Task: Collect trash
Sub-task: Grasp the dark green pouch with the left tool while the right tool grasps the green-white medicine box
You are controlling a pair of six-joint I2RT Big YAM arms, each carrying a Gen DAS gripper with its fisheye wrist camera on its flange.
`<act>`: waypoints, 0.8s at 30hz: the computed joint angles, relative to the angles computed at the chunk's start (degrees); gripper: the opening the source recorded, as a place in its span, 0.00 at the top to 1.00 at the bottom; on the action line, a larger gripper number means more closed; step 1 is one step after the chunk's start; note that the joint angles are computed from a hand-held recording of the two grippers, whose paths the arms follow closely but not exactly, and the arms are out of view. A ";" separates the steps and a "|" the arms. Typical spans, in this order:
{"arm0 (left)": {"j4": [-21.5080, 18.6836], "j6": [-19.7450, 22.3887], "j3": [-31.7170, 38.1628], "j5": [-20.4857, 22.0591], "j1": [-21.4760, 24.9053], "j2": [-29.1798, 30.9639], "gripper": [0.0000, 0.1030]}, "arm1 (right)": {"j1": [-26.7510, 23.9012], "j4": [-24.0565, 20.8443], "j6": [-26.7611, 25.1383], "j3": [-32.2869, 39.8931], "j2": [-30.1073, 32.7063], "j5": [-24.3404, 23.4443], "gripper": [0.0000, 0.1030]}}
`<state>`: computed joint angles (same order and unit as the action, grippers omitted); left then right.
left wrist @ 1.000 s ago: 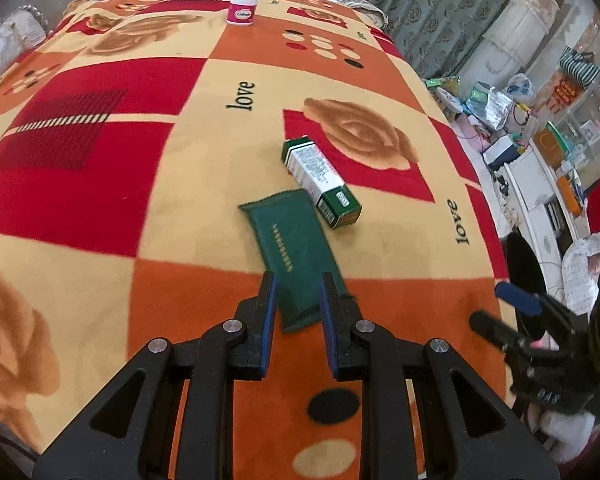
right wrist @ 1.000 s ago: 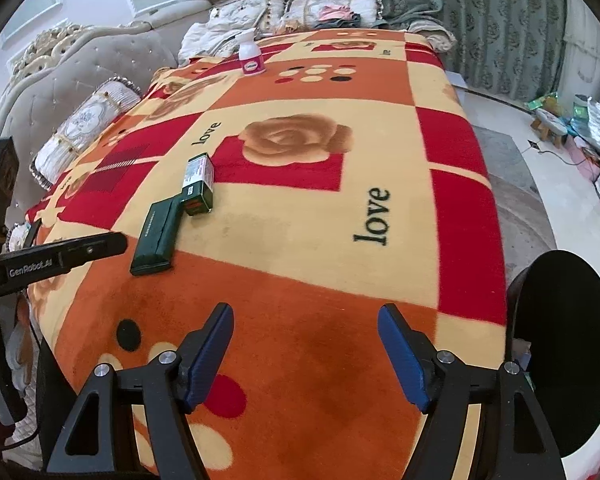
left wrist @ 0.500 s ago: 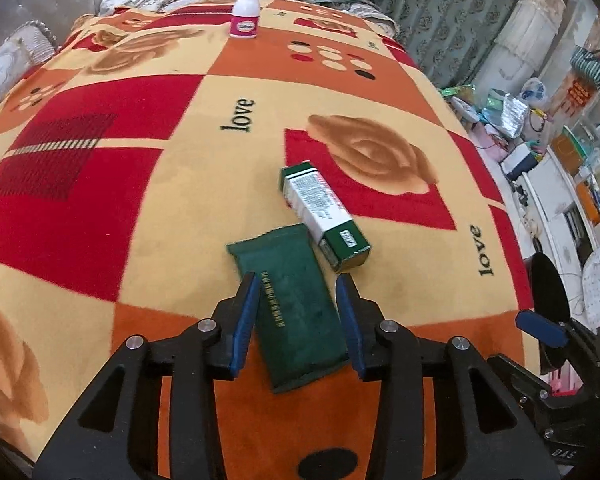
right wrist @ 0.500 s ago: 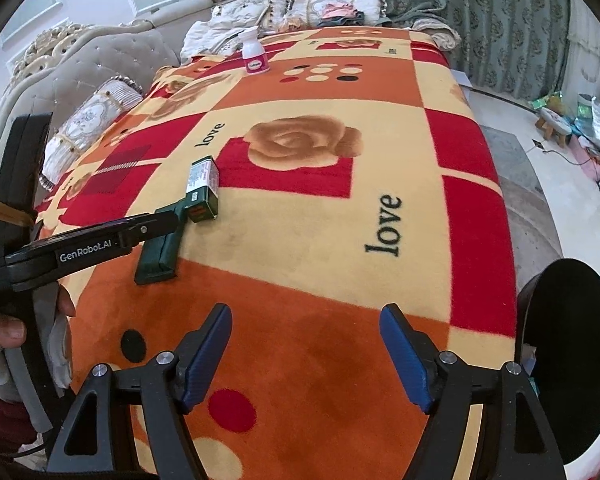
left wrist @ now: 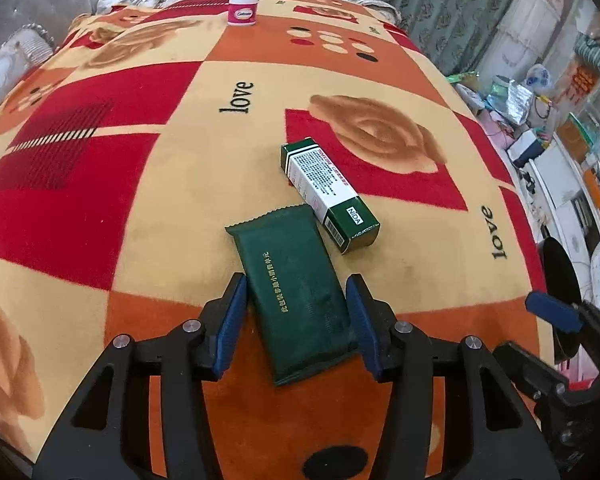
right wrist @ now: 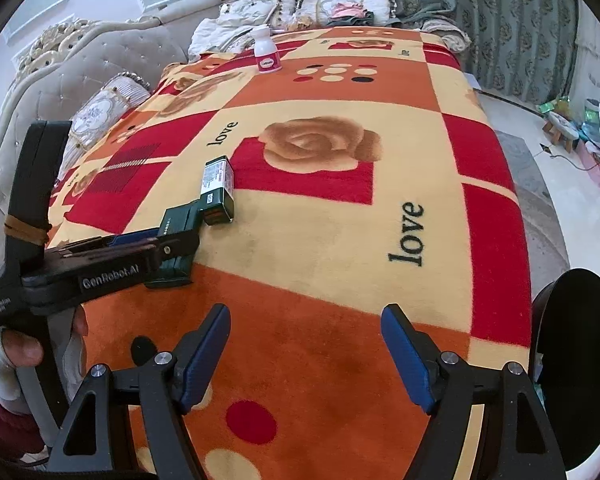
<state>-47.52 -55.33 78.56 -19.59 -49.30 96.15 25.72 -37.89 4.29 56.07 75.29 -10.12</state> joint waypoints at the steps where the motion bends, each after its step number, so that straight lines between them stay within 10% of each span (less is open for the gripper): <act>1: 0.49 0.35 -0.50 0.17 0.09 -0.33 0.58 | 0.08 -0.01 0.05 0.17 0.17 0.00 0.27; 16: 1.66 -2.12 -11.32 -1.13 2.54 -10.11 0.59 | 6.26 2.12 -1.01 11.73 11.89 -1.15 0.28; 24: 2.88 -1.82 -11.64 0.15 2.67 -9.60 0.59 | 9.35 -3.65 -4.22 23.11 22.83 2.94 0.71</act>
